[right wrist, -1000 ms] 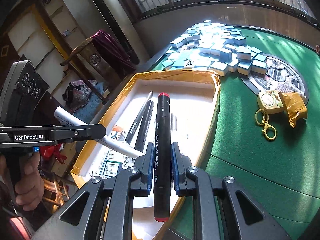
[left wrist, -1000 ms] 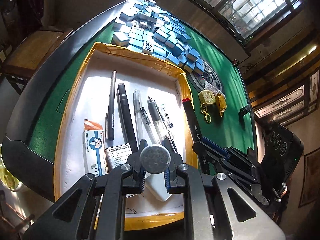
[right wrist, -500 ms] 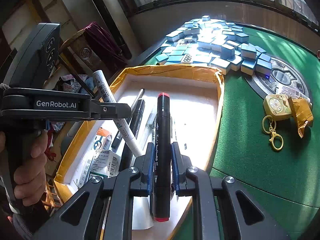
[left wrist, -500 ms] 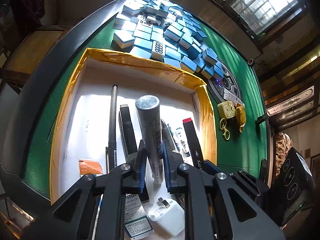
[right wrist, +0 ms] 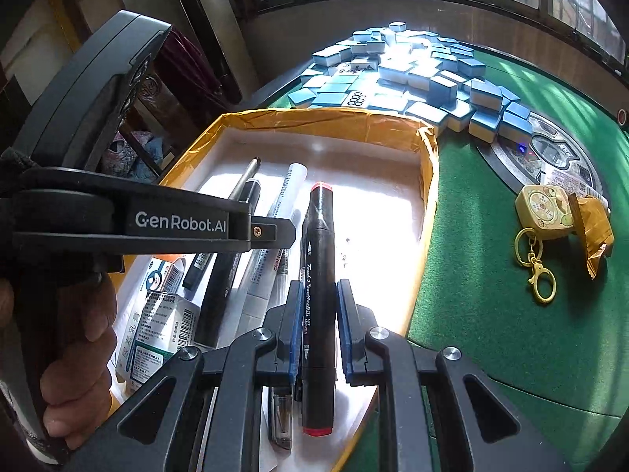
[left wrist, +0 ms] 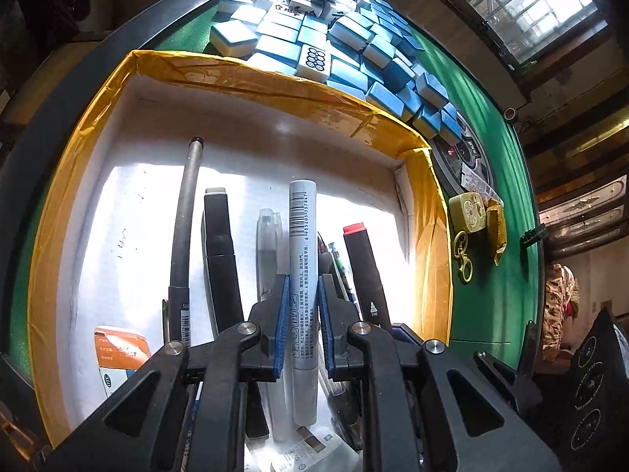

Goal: Organize objects
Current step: 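Open both tools to release the two markers in the tray, then move the open right tool to the yellow snack packet on the table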

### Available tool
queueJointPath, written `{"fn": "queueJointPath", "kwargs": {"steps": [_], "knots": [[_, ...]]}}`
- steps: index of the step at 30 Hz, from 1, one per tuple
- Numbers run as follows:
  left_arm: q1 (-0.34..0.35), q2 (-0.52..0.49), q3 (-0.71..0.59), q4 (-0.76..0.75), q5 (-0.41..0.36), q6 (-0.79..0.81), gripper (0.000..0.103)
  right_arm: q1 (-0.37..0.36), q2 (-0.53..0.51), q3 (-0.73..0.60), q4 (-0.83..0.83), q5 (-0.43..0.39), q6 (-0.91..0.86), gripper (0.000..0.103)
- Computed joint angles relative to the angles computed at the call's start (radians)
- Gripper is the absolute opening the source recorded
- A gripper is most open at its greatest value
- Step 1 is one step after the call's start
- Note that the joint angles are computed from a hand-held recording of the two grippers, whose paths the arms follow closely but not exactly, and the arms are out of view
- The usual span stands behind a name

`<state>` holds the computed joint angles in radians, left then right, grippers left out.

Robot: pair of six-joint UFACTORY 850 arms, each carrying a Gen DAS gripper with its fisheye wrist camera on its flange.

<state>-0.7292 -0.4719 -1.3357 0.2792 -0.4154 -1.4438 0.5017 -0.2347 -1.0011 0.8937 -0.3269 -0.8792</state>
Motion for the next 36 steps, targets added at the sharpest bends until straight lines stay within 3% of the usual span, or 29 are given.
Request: {"fn": "queueJointPath", "kwargs": {"steps": [5,10,13,15,19,24,28,36], "knots": [[0.000,0.008,0.019,-0.004,0.018,-0.014,0.012,0.009,-0.007,-0.003,-0.005,0.006,-0.003,0.015],[-0.014,0.024,0.048,0.124,0.038,-0.167,0.014,0.004,-0.001,0.010,0.089,-0.002,-0.094,0.015],[-0.036,0.039,0.066,0.256,0.033,-0.319,0.027,-0.033,0.005,0.018,0.240,-0.073,-0.229,0.020],[-0.062,0.048,0.066,0.368,-0.001,-0.434,0.039,-0.061,0.013,0.027,0.318,-0.124,-0.300,0.032],[-0.127,0.044,0.032,0.542,-0.083,-0.599,0.047,-0.132,0.047,0.064,0.434,-0.246,-0.430,0.038],[-0.209,-0.017,-0.080,0.654,-0.181,-0.694,0.053,-0.269,0.137,0.157,0.530,-0.375,-0.618,0.045],[-0.244,-0.091,-0.197,0.696,-0.188,-0.711,0.053,-0.428,0.209,0.226,0.534,-0.473,-0.755,0.048],[-0.262,-0.251,-0.456,0.563,-0.201,-0.497,0.053,-0.749,0.246,0.243,0.502,-0.538,-0.908,0.048]]}}
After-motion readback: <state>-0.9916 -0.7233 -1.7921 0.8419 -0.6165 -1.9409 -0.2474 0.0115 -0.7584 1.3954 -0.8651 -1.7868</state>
